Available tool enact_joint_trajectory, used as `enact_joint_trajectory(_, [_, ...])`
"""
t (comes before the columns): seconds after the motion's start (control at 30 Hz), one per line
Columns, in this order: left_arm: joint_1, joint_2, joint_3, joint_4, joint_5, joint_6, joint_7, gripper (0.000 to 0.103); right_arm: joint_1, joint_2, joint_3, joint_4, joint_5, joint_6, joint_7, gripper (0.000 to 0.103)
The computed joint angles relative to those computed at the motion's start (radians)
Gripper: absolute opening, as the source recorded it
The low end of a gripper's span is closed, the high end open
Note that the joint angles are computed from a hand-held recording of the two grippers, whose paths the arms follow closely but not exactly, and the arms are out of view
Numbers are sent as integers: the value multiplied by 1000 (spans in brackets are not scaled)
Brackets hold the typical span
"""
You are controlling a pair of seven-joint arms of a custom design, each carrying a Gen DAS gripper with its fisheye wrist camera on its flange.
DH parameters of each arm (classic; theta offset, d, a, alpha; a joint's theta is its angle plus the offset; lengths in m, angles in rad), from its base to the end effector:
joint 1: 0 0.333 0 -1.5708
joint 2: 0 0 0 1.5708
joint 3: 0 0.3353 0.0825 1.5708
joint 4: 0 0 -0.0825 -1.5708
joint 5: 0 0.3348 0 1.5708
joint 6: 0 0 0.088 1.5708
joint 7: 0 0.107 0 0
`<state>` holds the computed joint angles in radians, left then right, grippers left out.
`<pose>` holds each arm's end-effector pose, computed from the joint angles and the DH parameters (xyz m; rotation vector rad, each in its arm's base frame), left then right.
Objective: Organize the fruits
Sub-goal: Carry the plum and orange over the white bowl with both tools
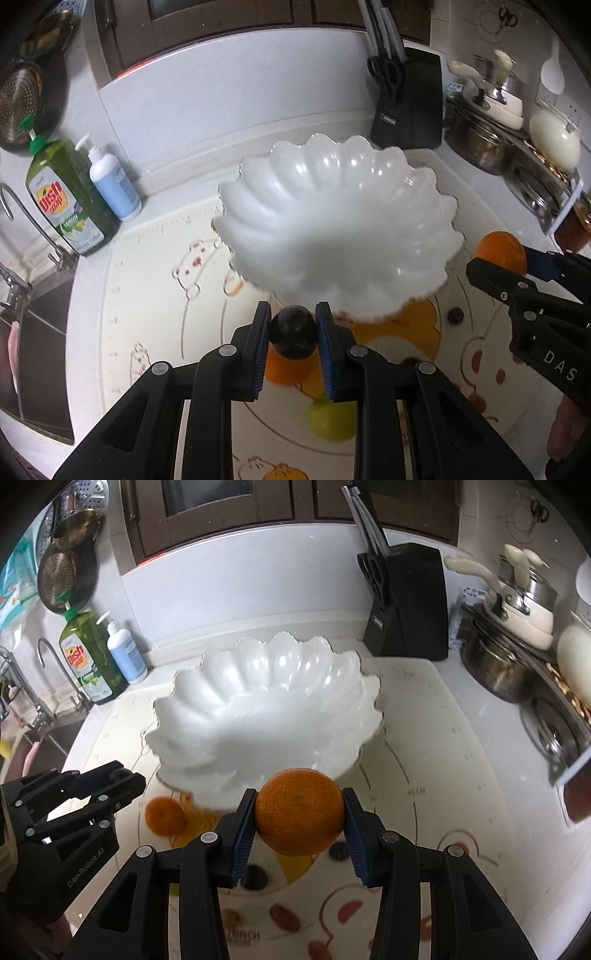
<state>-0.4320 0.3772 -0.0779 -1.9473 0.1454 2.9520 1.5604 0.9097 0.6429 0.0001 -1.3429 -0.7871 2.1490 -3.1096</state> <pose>0.5517 -0.3130 0.4108 -1.2351 2.3953 -0.7264 0.4627 0.5470 0.4123 -1.5392 2.0898 -0.7364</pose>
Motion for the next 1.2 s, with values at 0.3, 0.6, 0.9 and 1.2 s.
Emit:
enact_joint_trajectory(0.3, [0,89,3,157,-3,-55,14,25,-37,29,-18,46,6,24,-54,45])
enact_joint_trajectory(0.6, [-15,182,18,320,-5,-111,8,25,-60,77,-42,121,38,6,-113,45])
enact_joint_trajectory(0.9, [-27,262,32,446,4,-141,-1,25,-78,107,-65,171,54,-19,-152,45])
enact_joint_trajectory(1.2, [-25,366,27,610,-5,-200,18,25,-97,155,-78,243,93,-43,-187,45])
